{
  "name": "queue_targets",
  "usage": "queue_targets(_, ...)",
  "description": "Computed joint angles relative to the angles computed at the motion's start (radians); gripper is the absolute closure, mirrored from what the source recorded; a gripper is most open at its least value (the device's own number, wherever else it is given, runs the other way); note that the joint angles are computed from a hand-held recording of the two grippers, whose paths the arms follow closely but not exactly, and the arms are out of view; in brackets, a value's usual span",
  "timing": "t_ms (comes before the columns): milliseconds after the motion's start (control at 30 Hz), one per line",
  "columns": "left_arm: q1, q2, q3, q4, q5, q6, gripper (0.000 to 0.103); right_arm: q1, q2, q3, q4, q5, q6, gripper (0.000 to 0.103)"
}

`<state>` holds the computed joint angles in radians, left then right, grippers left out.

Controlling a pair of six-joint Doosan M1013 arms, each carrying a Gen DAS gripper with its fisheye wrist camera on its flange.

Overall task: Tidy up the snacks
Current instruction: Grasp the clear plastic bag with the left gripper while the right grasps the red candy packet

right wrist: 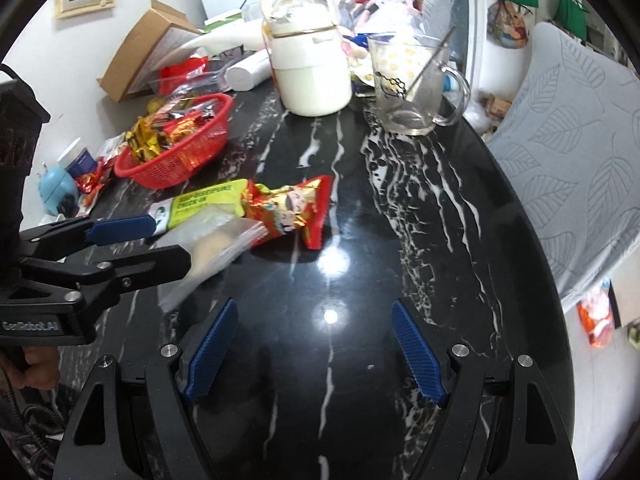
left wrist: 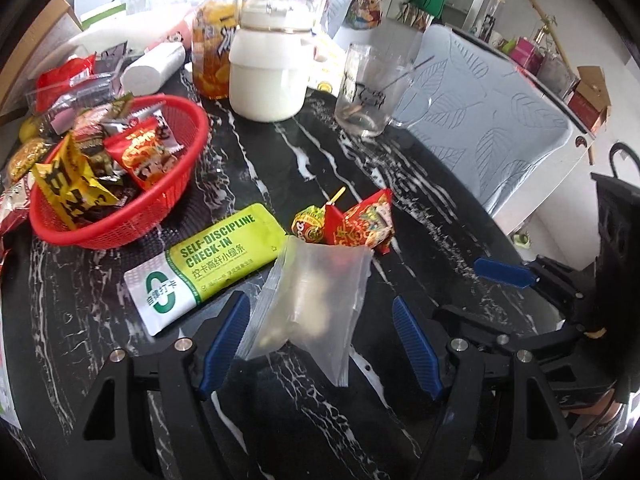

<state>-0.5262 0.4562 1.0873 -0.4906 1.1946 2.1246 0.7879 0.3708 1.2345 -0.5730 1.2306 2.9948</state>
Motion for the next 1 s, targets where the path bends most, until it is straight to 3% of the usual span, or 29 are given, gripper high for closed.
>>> queue_targets(300, -0.008, 0.034, -0.030, 0.057, 0.030, -0.037, 0.030, -0.029, -0.017, 0.033, 0.034, -0.046, 0.004, 0.023)
queue_targets(633, 0.020, 0.051, -0.041, 0.020, 0.048, -0.065, 0.030, -0.068, -0.006, 0.027, 0.087, -0.123, -0.037, 0.023)
queue_targets(767, 0.028, 0.044, -0.031, -0.001, 0.039, -0.049, 0.036, -0.082, 0.003, 0.012, 0.089, -0.140, -0.062, 0.023)
queue_targets(1000, 0.038, 0.038, -0.028, 0.018, 0.056, -0.084, 0.039, -0.106, 0.023, -0.013, 0.098, -0.173, -0.101, 0.023)
